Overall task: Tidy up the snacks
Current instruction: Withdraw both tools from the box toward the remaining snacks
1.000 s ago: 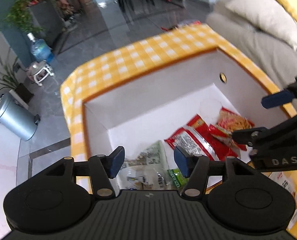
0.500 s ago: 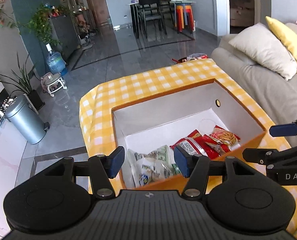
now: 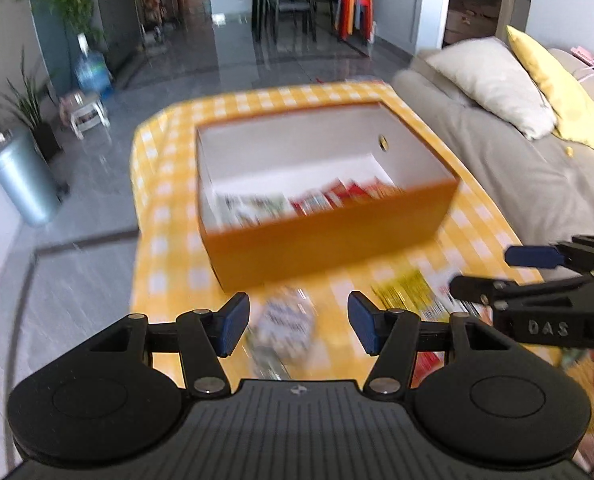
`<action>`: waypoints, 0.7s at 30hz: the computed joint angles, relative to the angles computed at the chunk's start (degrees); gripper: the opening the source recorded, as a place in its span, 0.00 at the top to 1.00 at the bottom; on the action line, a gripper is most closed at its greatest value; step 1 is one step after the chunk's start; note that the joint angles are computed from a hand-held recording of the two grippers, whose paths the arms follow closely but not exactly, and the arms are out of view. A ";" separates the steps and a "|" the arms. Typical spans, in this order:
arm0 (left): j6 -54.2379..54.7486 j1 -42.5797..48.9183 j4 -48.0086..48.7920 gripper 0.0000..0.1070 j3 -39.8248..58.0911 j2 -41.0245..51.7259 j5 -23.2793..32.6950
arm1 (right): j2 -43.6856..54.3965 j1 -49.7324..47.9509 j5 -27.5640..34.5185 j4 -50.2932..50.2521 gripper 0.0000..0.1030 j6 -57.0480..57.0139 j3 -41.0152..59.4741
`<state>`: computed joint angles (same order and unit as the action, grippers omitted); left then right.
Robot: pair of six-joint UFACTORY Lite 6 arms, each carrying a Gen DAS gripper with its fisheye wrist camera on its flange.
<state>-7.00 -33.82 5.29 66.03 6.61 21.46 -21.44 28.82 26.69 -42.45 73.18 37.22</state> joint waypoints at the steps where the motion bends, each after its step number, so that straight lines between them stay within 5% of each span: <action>1: 2.36 0.28 -2.73 0.38 -1.37 -0.88 0.31 | -1.14 1.22 0.75 -0.80 0.31 1.72 -1.29; 13: 7.24 -0.65 -10.90 0.38 -11.86 -7.64 5.44 | -13.18 13.36 9.84 -7.46 0.31 18.61 -13.88; 21: -3.99 -2.43 -3.25 0.37 -9.19 1.03 5.31 | -10.56 7.90 3.49 -2.41 0.31 13.92 -14.89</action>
